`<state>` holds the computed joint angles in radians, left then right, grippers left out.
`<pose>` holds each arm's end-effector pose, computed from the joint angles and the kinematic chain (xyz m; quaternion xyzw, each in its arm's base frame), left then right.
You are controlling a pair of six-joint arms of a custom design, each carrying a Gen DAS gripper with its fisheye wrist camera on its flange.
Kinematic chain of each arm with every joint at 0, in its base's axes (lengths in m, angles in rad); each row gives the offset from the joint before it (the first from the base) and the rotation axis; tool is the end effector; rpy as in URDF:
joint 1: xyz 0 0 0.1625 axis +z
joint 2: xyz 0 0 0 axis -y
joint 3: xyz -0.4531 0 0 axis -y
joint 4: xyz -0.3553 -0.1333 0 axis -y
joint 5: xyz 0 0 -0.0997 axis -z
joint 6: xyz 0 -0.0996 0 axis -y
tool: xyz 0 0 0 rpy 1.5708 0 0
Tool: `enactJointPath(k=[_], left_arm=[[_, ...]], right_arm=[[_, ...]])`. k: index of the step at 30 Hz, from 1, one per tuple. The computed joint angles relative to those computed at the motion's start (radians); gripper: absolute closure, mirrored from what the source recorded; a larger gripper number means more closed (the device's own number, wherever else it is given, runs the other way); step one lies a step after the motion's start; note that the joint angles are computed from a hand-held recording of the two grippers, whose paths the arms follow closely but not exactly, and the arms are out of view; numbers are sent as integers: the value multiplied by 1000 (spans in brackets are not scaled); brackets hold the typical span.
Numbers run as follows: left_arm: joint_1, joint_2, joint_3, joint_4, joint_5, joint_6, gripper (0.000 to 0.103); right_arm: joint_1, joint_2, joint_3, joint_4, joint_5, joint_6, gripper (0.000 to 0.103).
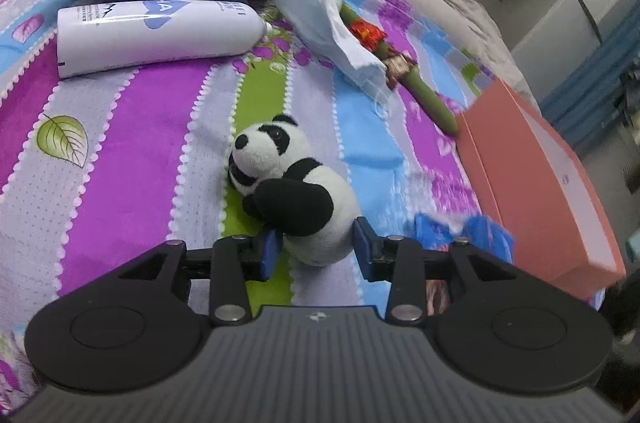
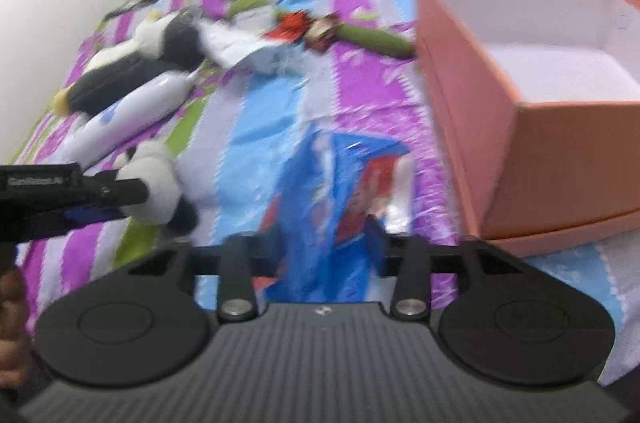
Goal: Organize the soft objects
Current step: 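Close the left tool on the small black-and-white panda plush, then lift the panda with the left tool while the right tool carries the bag toward the box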
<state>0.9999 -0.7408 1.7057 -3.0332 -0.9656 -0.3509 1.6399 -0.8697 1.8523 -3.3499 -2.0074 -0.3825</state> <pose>-0.1987 -0.6609 0.1518 0.0286 0.9276 -0.3389 0.1542 0.1340 -0.6159 0.2213 0.1196 -0.8958 0.3428 0.2563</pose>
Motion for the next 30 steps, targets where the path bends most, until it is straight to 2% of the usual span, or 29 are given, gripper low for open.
enactJointPath(k=[2, 4, 7, 9, 12, 14, 17, 30], left_arm=[[-2, 19, -26, 4, 15, -13, 49], [-6, 45, -56, 12, 38, -11, 49], [-2, 71, -87, 21, 31, -25, 49], [-5, 84, -97, 19, 44, -20, 49], [-15, 100, -107, 18, 73, 1, 53], [-20, 104, -108, 19, 85, 22, 56], [-23, 101, -107, 24, 88, 34, 60], [-54, 34, -14, 23, 91, 23, 64]], right_arm=[[-1, 12, -3, -19, -11, -7, 50], [-6, 15, -8, 4, 1, -19, 50], [-7, 28, -4, -21, 9, -69, 50], [-13, 29, -8, 4, 19, -72, 53], [-17, 36, -16, 1, 16, -83, 72], [-21, 33, -20, 12, 23, -75, 89], [-25, 24, -17, 12, 35, -69, 95], [-5, -13, 16, -32, 31, -77, 98]])
